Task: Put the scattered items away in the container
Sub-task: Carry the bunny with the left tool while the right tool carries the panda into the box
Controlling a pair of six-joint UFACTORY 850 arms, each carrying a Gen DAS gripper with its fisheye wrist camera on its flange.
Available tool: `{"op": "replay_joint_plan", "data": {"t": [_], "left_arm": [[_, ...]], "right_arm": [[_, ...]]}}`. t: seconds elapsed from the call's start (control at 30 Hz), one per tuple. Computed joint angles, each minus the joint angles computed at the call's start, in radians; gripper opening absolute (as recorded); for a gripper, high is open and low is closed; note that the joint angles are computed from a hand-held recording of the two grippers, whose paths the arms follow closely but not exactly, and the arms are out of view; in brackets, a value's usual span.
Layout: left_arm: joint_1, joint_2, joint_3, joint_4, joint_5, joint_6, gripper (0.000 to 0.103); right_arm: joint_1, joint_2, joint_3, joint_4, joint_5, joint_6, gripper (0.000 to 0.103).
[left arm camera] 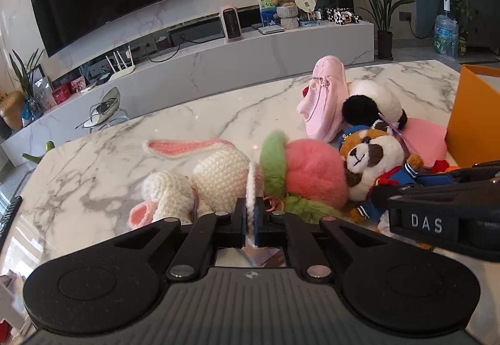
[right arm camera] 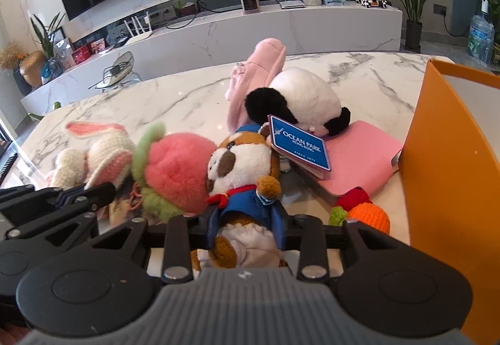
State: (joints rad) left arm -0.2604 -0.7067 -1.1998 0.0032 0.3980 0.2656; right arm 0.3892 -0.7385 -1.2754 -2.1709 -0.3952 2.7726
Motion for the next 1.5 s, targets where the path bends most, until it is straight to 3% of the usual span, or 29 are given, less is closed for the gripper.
{"op": "replay_joint_plan", "data": {"t": [0.23, 0.57, 1.0, 1.27, 1.5], "left_arm": [[0.008, 0.094, 0.104, -0.038, 0.082, 0.025, 0.005], [0.015, 0.256, 0.272, -0.019, 0.181, -0.03, 0.004], [-0.068, 0.433, 0.432, 0.099, 0.327, -0.105, 0.004], [-0.134, 0.466, 0.394, 0.241, 0.295, -0.251, 0.004], [-0.212, 0.417, 0.292, 0.351, 0.278, -0.328, 0.004]], "right_arm": [[0.039, 0.075, 0.087, -0.018, -0.063, 0.022, 0.036], [0.116, 0.222, 0.255, -0.09, -0.218, 0.119, 0.036], [0.206, 0.431, 0.506, -0.039, -0.463, 0.174, 0.036], [0.177, 0.604, 0.658, 0.006, -0.518, 0.206, 0.036], [0.083, 0.713, 0.742, 0.027, -0.497, 0.241, 0.036]]}}
